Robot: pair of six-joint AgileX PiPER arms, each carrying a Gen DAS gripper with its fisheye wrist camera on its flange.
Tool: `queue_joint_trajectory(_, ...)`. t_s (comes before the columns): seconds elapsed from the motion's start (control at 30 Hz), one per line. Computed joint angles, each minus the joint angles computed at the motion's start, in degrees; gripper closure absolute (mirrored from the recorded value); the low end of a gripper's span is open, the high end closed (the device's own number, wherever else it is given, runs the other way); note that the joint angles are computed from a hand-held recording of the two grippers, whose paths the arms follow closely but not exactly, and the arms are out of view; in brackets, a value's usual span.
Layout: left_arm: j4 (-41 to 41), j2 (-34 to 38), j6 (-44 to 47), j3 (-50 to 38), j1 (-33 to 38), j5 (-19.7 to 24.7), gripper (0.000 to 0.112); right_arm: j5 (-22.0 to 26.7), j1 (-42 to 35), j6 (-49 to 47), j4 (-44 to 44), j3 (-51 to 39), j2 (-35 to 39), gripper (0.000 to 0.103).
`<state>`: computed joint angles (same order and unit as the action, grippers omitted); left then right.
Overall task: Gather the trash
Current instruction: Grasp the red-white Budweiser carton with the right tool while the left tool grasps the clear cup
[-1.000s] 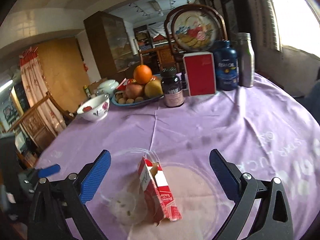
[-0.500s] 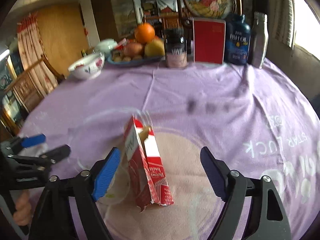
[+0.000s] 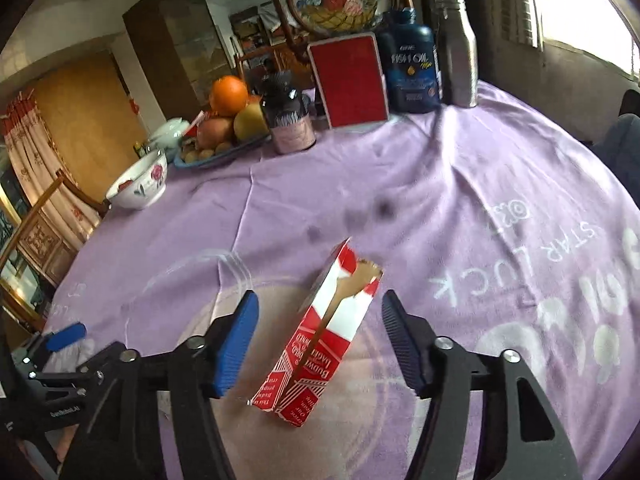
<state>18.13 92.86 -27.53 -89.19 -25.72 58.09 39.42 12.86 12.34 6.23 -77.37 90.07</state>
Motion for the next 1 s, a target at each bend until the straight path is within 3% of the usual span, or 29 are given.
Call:
queue_joint_trajectory(0.1,0.0,0.1,-0.4,-0.1,0.1,0.0,0.016,2.2,1.4,-1.2,0.6,-2.2,2.9,0.038)
queue_joint_trajectory(0.2,-0.5,0.5,0.1,-0.5,0.3,0.4,0.016,3.4,4.0,3.4,-6.6,-3.4,4.5,0.038)
queue_joint_trajectory(0.23,-1.0,0.5,0.6,-0.5,0.3,0.4,0.016,3.8,4.8,4.6,-8.8,-3.7,4.7,0.043)
queue_joint_trajectory(0.27,-1.2,0.5,0.9,-0.5,0.3,0.4,0.016,4.2,5.6,6.6,-11.8,-3.8,4.8,0.056)
queue_joint_trajectory(0.3,-1.3,0.5,1.2,-0.5,0.1,0.3,0.016,4.4,5.4,7.3,-12.7,-3.8,4.6,0.056)
queue_joint_trajectory(0.47,0.1,0.0,2.3,0.4,-2.0,-0.5,0.016,3.8,0.8,6.1,-8.8,-2.7,3.3,0.068)
queue_joint_trajectory(0.67,0.0,-1.0,5.0,1.8,-4.0,-3.1,0.016,3.1,0.4,4.8,-7.4,-2.4,3.5,0.065)
queue_joint_trajectory(0.7,-0.3,-1.1,5.5,2.0,-4.4,-3.5,0.016,2.8,0.4,4.2,-6.6,-2.2,3.5,0.068)
queue_joint_trajectory(0.77,-0.3,-1.4,6.3,2.4,-5.2,-4.6,0.016,1.2,-1.4,0.8,-1.0,-1.3,2.8,0.089)
queue_joint_trajectory(0.83,0.5,-1.6,6.1,2.8,-6.1,-5.5,0.016,1.0,-2.6,1.8,-0.3,-0.9,2.5,0.096)
queue_joint_trajectory(1.0,2.9,-1.2,6.3,3.3,-8.8,-6.6,0.016,0.7,-4.4,0.7,2.3,-0.2,2.0,0.096)
